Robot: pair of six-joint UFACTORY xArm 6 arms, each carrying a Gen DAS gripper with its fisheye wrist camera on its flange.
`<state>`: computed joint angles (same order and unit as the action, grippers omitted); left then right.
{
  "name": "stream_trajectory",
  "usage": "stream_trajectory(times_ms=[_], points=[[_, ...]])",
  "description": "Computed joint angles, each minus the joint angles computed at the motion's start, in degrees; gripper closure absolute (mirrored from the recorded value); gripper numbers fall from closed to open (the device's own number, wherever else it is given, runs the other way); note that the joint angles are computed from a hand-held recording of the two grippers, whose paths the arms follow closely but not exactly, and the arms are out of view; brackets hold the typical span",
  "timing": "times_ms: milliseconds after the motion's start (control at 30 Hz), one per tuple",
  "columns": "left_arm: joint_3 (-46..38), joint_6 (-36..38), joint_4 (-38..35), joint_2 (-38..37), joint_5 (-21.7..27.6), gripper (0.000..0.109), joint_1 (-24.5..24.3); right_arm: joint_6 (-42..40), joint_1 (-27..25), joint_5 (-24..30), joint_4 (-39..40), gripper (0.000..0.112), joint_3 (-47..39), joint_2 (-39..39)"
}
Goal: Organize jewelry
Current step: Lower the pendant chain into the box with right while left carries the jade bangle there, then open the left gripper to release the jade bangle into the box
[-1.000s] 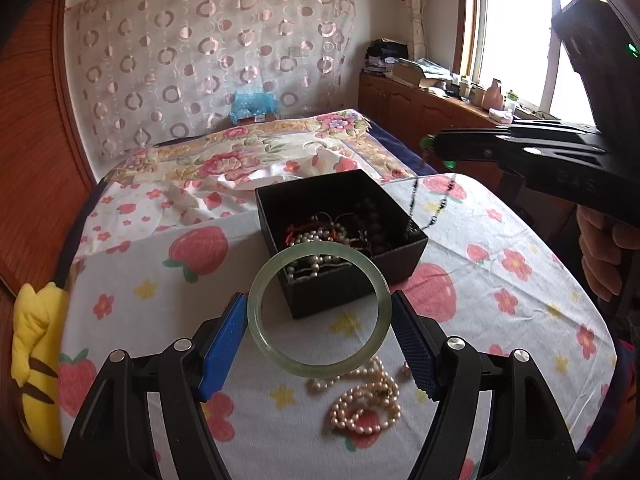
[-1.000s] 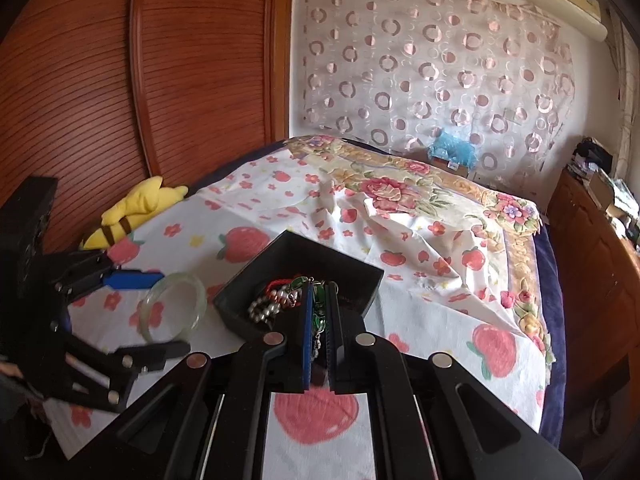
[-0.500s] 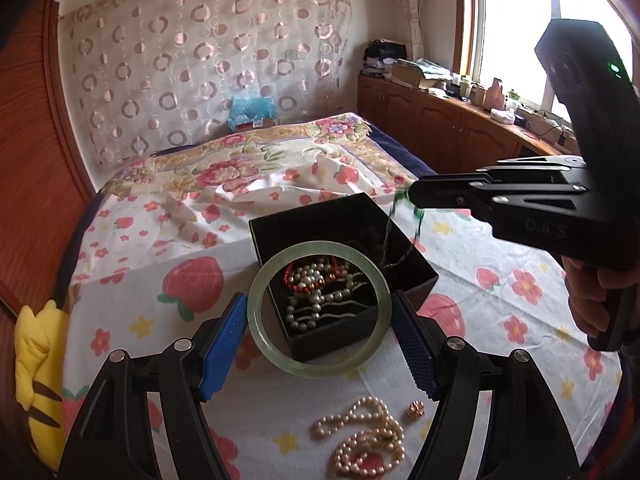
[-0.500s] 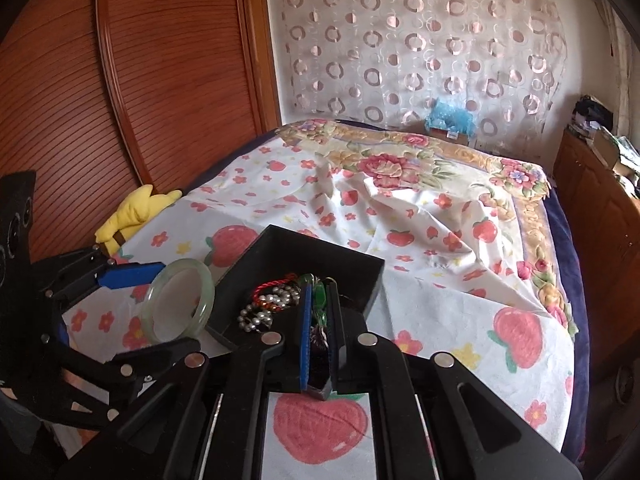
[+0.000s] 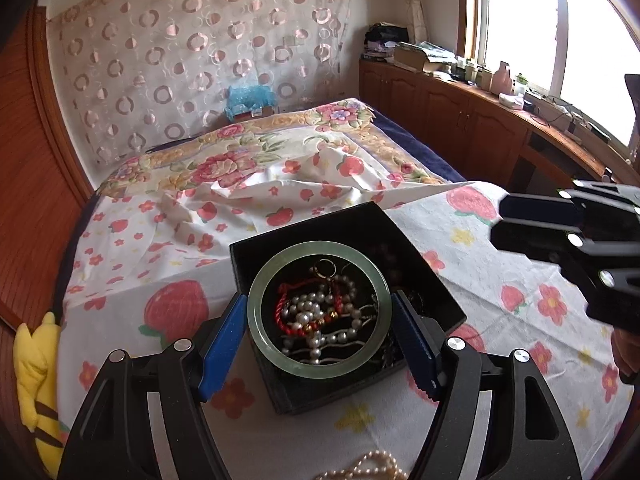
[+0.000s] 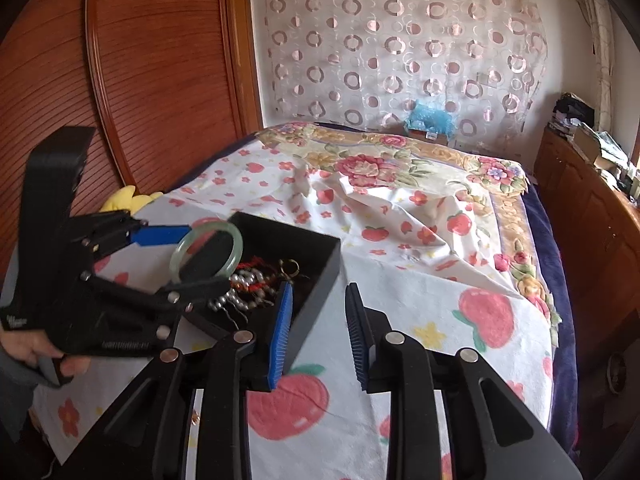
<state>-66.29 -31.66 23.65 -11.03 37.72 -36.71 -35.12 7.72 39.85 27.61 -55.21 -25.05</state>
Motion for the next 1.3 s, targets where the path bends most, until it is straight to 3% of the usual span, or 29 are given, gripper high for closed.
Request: stream_trajectory(times_ms=[167,267,367,567,800,1100,1300], points=[[-0.94,-0.48,0.21,1.57,0.26,0.039,-0.18,-1.37,-1.27,0.40,1.19,0.082,1.94,-1.71],[-0.60,-1.53,1.40,1.29,-0.37,0.031,-0.22,-1.79,-1.51,0.61,1.92,0.082,2.68,-2.49],[0.79,-2.01,1.50,-0.31,-1.58,0.030,-0.37,-2.00,-1.42,0.20,2.21,0.080,3.98,-3.69],[6.44,-3.61,2.87,-6.82,-3.15,0.030,-1.29,-2.58,-0.68,-0.91,4.26,0.080,8.69,-8.72],[13.58,-4.70,3.93,-14.31,-1.46,0.030,-3.77,-2.88,1.61,0.21,5.23,0.079,13.60,-13.77],[24.96,-4.24,0.03,-23.56,0.82,0.030,-3.38,-2.35,5.87,3.98,3.17,0.079,16.81,-14.60],[29.54,-2.65,-3.29,-27.59,2.36,0.030,-2.63,-0.36,9.59,3.33,-0.11,0.079,18.08,-13.68]])
